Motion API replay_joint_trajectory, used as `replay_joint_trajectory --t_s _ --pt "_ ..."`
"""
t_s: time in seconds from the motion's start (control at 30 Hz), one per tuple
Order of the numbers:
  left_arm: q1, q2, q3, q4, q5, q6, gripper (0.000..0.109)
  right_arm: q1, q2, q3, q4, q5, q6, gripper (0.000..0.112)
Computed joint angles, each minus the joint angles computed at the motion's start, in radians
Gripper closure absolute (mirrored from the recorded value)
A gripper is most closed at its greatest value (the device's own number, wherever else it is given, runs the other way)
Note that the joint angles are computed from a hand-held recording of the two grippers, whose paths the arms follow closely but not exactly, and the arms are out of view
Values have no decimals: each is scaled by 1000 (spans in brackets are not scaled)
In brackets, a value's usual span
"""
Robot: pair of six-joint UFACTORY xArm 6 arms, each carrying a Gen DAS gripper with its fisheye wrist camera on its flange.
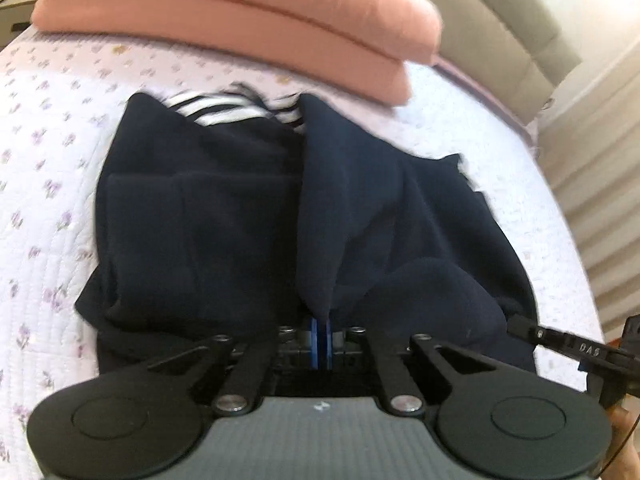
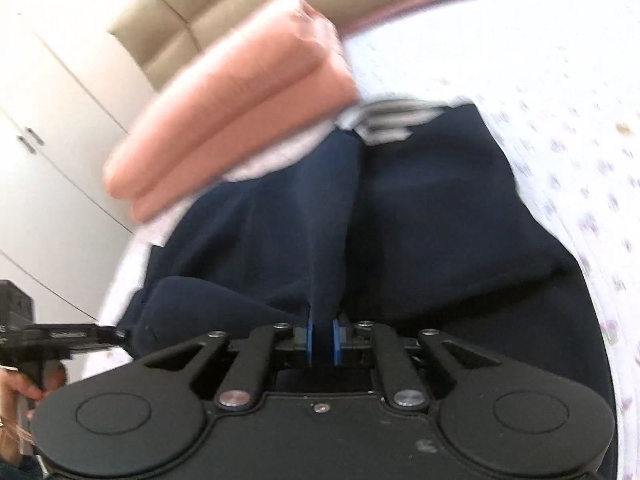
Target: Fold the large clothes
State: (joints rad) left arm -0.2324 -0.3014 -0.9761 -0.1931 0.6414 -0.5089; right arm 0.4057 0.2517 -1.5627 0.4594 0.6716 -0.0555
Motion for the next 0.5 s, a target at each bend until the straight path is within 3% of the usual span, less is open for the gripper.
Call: replay_joint_trajectory --t_s 0.07,0.13,0.27,0.33,0.4,0.5 --pt "3 15 -4 -8 18 1 104 1 22 -2 -22 11 4 98" --pt "9 5 10 -24 23 -8 100 -7 31 -7 -2 14 32 85" --pt "2 -13 -3 68 73 -90 79 -20 51 -35 38 44 42 65" --pt "-6 -17 -24 124 118 -130 74 -24 59 -38 38 44 38 52" --pt "-16 -18 -46 161 157 -156 71 -19 42 -16 27 41 41 44" --pt "-30 -33 -56 198 203 -180 70 -4 2 28 -22 33 55 42"
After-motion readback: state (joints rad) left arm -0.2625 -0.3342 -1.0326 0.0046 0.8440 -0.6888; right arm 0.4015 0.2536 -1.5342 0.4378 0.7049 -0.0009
